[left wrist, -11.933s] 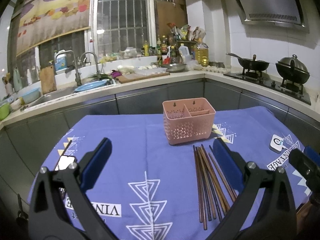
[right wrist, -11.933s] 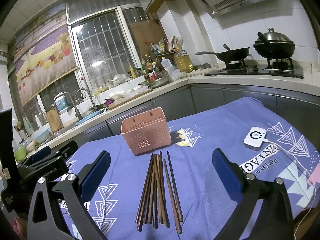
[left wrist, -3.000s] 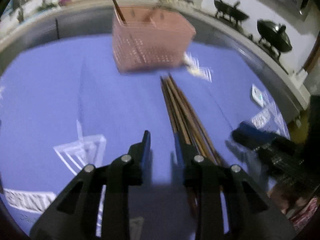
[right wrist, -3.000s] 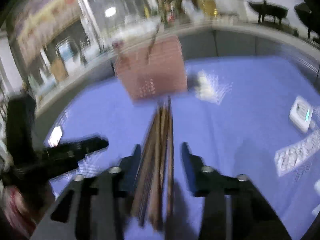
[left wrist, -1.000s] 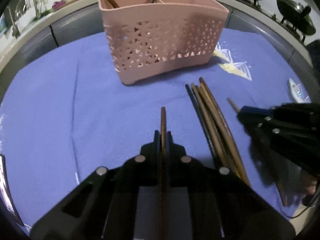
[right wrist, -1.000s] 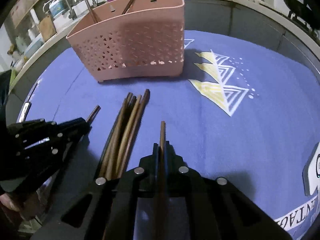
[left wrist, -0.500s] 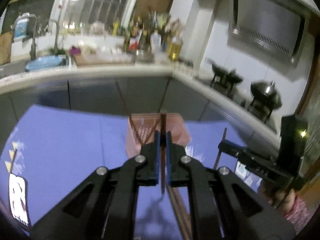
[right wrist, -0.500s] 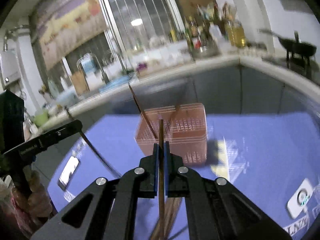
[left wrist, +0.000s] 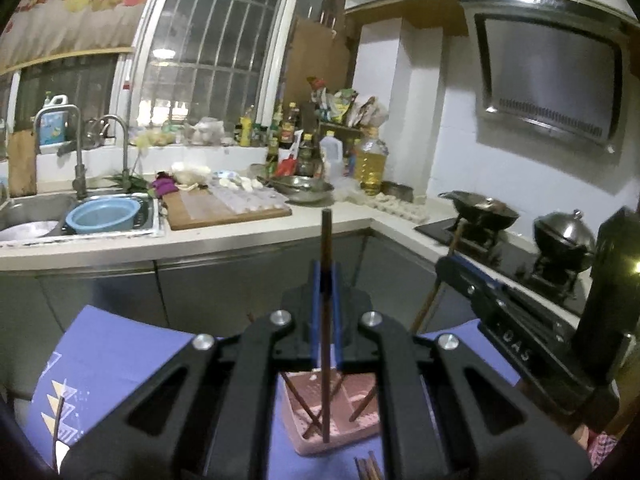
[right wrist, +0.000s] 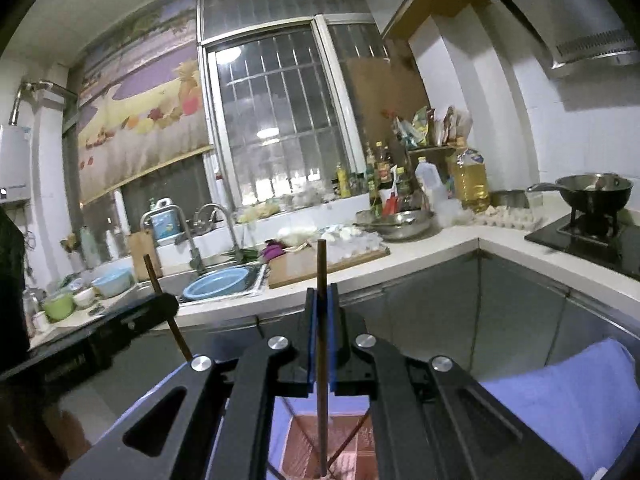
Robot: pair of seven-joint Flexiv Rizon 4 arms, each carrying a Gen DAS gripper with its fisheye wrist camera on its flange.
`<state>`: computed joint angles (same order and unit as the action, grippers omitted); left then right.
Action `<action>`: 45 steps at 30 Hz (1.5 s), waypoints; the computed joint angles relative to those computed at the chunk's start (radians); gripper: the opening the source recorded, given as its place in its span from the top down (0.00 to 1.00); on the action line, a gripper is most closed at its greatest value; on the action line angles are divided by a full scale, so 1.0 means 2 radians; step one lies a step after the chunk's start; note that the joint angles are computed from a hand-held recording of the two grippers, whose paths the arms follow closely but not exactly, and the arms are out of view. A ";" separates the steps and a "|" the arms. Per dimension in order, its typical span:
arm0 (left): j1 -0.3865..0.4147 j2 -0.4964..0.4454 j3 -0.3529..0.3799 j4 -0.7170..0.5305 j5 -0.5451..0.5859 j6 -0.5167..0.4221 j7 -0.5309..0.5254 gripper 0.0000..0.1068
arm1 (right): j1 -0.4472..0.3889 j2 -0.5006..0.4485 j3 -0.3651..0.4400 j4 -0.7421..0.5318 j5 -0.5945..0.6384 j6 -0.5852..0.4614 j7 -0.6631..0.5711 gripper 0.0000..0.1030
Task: Organize utensils
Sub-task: 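Carry both chopsticks up and insert them into the pink basket, then open both tools and move them back toward the chopstick pile, then grasp a dark chopstick with the left tool while the right tool grasps one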
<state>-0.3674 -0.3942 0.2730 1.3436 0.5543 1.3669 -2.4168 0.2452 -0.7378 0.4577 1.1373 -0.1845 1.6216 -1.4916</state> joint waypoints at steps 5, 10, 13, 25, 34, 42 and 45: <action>0.013 -0.025 -0.007 -0.006 -0.018 -0.004 0.019 0.95 | 0.016 -0.027 -0.016 -0.023 0.004 -0.033 -0.001 0.95; 0.030 -0.042 -0.028 0.011 -0.061 -0.008 0.057 0.95 | 0.011 -0.024 -0.011 0.002 0.020 -0.053 -0.022 0.95; 0.040 -0.045 -0.050 0.026 -0.103 -0.027 0.091 0.95 | 0.006 -0.018 -0.001 0.007 0.037 -0.082 -0.035 0.94; -0.043 0.023 0.026 0.080 -0.022 0.002 -0.009 0.92 | -0.069 0.059 0.095 0.109 0.126 0.000 -0.108 0.50; -0.063 0.080 0.022 0.163 0.089 -0.014 -0.109 0.91 | -0.168 0.102 0.150 0.294 0.127 0.021 -0.070 0.56; 0.007 0.081 -0.058 0.252 0.033 0.006 -0.080 0.91 | -0.124 0.128 0.074 0.407 0.104 -0.026 -0.036 0.79; 0.032 0.059 -0.102 0.279 -0.038 0.014 -0.010 0.91 | -0.129 0.124 0.086 0.410 0.109 -0.043 -0.054 0.80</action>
